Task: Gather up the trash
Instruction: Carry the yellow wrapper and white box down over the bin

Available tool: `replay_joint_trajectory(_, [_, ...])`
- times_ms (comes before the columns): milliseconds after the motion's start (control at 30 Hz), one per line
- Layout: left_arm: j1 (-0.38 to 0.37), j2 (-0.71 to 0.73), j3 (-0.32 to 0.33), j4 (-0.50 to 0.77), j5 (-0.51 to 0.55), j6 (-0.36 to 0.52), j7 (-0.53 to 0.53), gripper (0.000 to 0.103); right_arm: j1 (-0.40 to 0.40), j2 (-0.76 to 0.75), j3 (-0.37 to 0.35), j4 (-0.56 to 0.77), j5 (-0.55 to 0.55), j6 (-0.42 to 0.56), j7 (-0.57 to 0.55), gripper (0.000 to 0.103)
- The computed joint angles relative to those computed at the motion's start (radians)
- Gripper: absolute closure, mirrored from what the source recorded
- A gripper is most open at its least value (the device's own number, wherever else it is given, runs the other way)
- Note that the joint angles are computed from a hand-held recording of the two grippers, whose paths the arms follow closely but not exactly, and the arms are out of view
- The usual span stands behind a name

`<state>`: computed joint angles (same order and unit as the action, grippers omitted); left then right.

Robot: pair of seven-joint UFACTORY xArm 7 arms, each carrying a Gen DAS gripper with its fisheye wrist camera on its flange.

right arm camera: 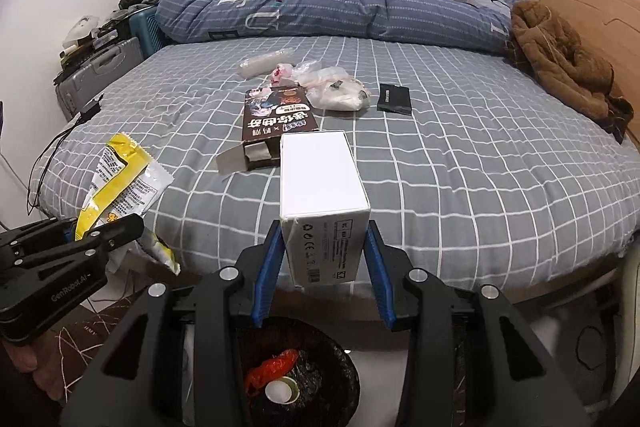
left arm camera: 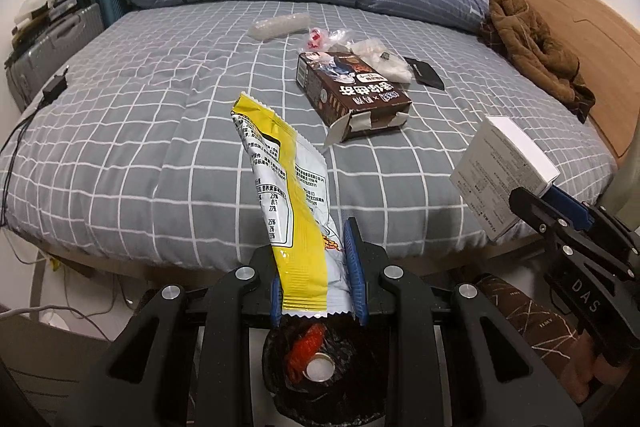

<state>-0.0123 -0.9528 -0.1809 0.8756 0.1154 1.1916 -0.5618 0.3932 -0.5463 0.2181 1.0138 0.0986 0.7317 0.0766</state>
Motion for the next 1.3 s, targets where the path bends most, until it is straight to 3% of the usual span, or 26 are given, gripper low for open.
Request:
replay_joint_trajectory(1000, [-0.105, -0.198, -0.060, -0.131, -0.117, 0.213, -0.095, 0.078, 0.049, -0.228, 0.005, -0.199, 0.051, 0.202, 0.005, 0.064])
replay_joint_trajectory(1300, [-0.132, -0.233, -0.055, -0.220, -0.143, 0.215, -0.115, 0.078, 0.054, -0.231, 0.013, -0.266, 0.066, 0.221, 0.018, 0.064])
